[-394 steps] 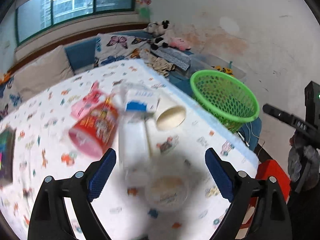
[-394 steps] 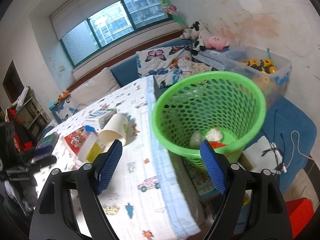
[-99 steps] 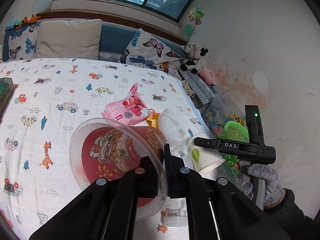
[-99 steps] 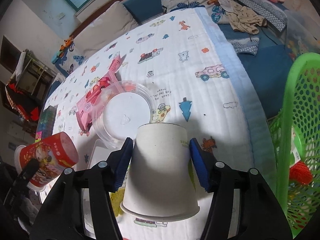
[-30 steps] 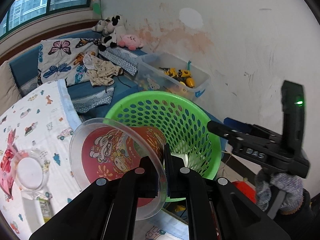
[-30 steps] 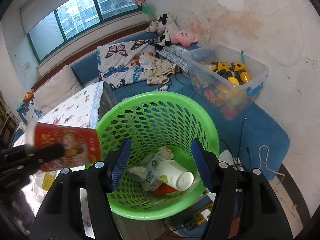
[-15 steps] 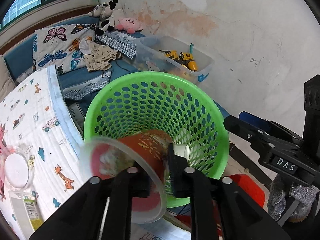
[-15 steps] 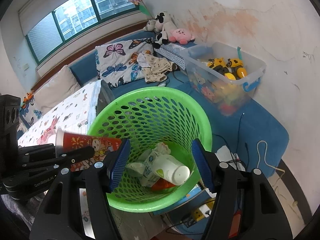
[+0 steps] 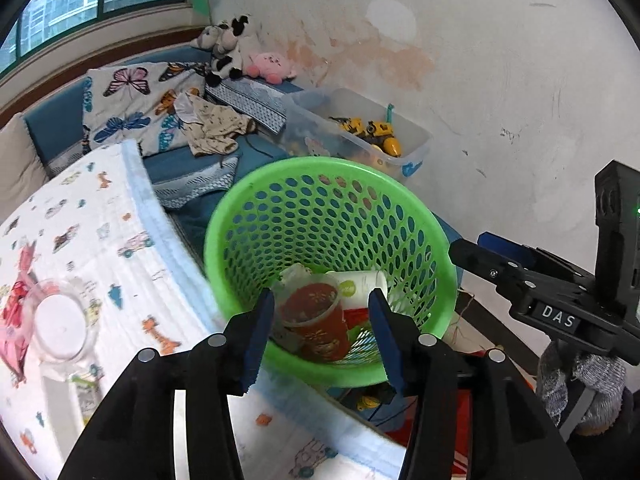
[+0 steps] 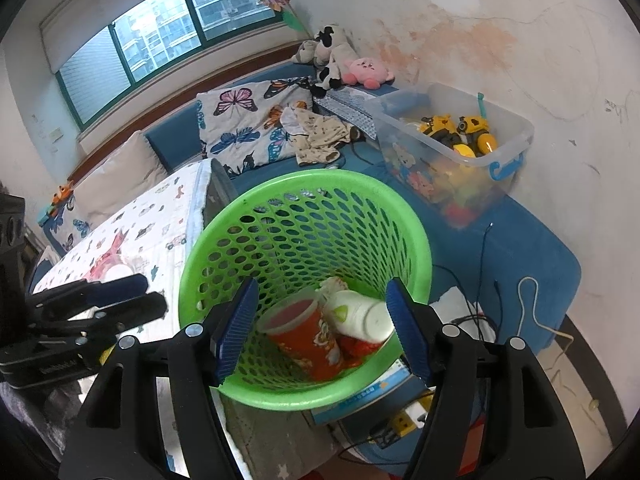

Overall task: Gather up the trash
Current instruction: 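Lower the red-and-pink cup into the basket and open the left gripper, then grasp the tall clear plastic cup with the left gripper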

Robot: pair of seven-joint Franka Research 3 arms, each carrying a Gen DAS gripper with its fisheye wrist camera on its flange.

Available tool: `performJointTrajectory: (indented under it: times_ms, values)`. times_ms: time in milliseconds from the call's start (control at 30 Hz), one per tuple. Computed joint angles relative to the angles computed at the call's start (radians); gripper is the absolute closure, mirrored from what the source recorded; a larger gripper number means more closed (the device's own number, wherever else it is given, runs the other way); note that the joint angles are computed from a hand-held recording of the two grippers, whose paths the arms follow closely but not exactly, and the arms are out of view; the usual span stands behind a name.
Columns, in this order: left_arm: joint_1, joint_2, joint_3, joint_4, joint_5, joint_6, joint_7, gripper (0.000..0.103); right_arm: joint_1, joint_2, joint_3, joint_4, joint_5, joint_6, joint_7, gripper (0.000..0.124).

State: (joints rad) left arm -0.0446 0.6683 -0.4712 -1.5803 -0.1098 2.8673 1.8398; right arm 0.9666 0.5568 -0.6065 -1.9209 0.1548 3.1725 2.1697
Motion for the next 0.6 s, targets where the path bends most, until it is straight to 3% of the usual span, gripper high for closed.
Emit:
performJointTrajectory:
  times_ms: [233,533,600]
  values:
    - [0.07,-0.108,-0.013,-0.187,0.002,0.129,-0.018,0.047,0.017,-0.004,0.015,-0.003,0.018,0.019,-0.017,0.051]
    - [0.107,-0.179,0.056,-0.308,0.076,0.194,-0.146,0.035,-0.031,0.016,0.096,0.059,0.022,0.007,-0.043,0.048]
    - [0.09,-0.188,0.101,-0.32,0.103,0.204,-0.191,0.034,-0.036,0.022,0.103,0.075,0.018,0.002,-0.045,0.048]
